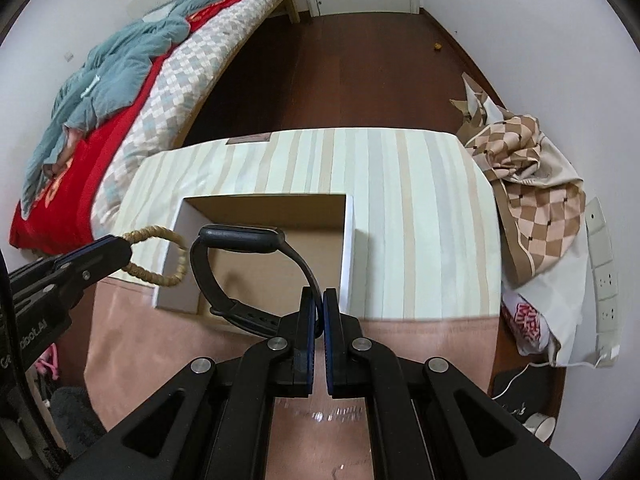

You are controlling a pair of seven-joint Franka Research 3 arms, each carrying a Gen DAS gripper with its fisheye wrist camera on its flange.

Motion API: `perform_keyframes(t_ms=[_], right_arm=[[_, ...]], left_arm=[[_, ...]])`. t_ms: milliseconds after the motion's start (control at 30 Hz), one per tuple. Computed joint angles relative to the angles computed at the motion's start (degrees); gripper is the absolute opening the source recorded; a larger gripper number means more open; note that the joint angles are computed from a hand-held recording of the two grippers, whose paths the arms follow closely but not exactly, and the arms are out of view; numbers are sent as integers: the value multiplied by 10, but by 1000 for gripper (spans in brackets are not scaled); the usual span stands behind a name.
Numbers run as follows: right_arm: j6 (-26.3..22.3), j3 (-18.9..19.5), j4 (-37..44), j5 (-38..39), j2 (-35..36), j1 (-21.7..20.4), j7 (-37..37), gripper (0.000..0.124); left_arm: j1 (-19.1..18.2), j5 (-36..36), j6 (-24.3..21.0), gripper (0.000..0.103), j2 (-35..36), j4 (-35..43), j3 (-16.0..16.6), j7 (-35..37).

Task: Organize jewelry
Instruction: 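Carry the bead bracelet and watch band into the white box and release both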

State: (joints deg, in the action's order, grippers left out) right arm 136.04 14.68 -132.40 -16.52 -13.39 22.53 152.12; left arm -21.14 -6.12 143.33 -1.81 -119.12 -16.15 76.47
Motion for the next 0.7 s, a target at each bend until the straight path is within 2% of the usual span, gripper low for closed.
perform_keyframes(t_ms=[200,300,367,433,467,500,533,567,600,633,700], right_arm=[[7,-21,36,7,66,3,-46,4],[13,-33,47,27,87,9,-70,4],[13,-38,49,35,94,13,-81,8],[3,-39,58,25,102,16,-75,22],[6,-40,57,26,101,18,-72,27],[10,-41,56,28,100,20,-71,37],[13,-42,53,30,97,21,-69,43],[13,-41,51,28,93,22,-64,44],[12,-40,49,26,88,22,-61,45],[8,-38,48,20,83,23,-55,48],[-5,-32,46,6,71,23,-42,56]], left_arm=[[13,-58,-36,7,53,46,0,35],[17,-49,-65,8,70,68,-3,16],[19,-42,-79,9,76,78,-5,8],[19,-32,-80,11,73,77,-6,-2],[19,-26,-79,14,71,76,-6,-5],[19,-21,-76,23,65,71,-6,-9],[19,-20,-71,35,59,66,-6,-12],[19,-15,-68,44,55,64,-5,-16],[18,-2,-63,60,48,59,-5,-25],[18,7,-57,64,44,56,-4,-29],[15,38,-44,65,27,40,-3,-46]])
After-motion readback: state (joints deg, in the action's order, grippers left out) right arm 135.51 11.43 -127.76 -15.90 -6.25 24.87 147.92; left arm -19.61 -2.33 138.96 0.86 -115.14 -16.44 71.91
